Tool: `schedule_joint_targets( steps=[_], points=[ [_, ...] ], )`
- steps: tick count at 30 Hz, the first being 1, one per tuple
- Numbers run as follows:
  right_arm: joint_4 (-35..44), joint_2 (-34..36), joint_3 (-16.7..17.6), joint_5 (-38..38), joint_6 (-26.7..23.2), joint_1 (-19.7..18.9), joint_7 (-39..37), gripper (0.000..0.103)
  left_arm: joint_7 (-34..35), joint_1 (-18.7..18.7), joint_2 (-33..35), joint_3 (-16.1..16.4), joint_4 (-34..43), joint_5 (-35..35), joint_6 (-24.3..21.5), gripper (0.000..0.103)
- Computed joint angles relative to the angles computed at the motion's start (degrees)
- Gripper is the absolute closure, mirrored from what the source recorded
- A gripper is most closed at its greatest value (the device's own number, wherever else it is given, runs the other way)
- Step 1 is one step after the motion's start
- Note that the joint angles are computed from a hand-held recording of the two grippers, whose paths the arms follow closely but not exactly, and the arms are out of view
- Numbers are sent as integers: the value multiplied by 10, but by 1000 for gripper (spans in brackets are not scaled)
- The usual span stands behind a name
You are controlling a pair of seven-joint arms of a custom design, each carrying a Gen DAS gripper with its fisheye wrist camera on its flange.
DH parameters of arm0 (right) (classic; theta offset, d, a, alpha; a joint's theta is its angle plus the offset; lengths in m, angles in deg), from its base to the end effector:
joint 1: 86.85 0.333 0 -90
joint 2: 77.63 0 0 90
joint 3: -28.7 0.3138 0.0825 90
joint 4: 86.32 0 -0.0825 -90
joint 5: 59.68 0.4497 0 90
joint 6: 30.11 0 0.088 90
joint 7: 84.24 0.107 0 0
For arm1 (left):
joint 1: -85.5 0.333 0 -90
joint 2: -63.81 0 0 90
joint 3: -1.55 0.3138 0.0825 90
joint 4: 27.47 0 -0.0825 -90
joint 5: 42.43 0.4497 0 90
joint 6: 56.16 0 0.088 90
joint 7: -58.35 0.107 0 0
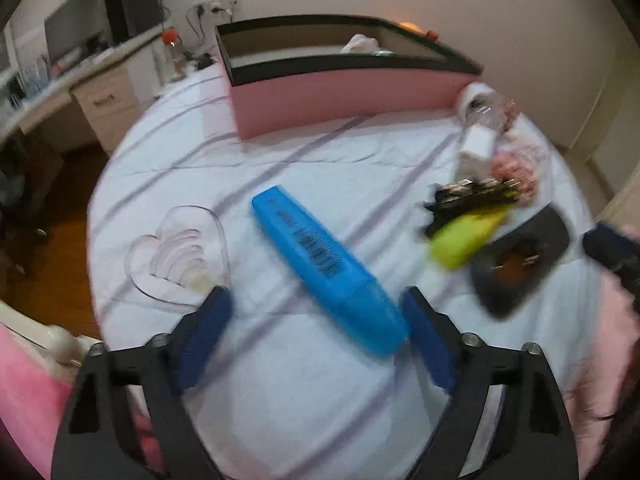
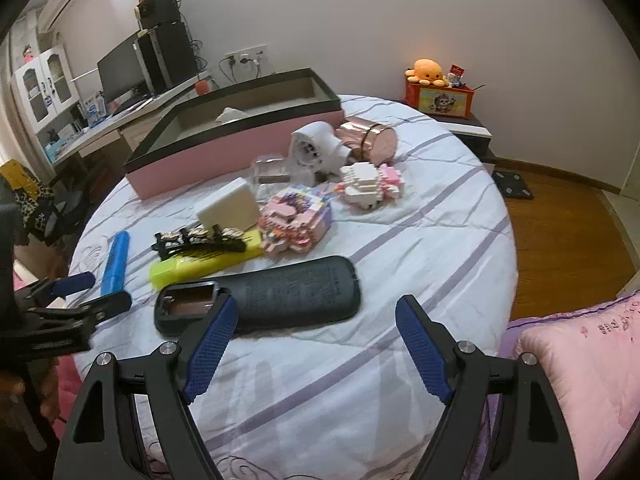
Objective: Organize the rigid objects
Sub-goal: 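Grasp the blue highlighter with the left tool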
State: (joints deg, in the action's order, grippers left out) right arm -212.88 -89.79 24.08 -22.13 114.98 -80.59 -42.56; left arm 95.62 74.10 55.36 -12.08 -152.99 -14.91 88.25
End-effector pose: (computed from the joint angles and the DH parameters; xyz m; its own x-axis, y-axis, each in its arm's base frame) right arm 0.5876 0.0084 0.4968 0.4495 -0.8853 -0.1190 -0.7057 -0.2703 -0.6549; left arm 0.5413 -0.2609 0.4661 0.1434 -0.9895 0.0199 -0.8119 -0.1291 -0.5694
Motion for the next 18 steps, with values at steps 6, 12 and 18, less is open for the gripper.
schedule_joint_targets(
  steps=[6, 12, 18],
  points=[
    [24, 22, -2, 6, 6, -3, -5, 20, 41, 8, -26, 15, -30, -22, 38, 54],
    [73, 74, 10, -22, 34, -12, 28, 20, 67, 21, -27, 19, -34, -36, 54, 76],
    [137, 141, 24, -81, 38, -18, 65, 20, 90, 27, -16, 22, -30, -48, 74, 75]
  ],
)
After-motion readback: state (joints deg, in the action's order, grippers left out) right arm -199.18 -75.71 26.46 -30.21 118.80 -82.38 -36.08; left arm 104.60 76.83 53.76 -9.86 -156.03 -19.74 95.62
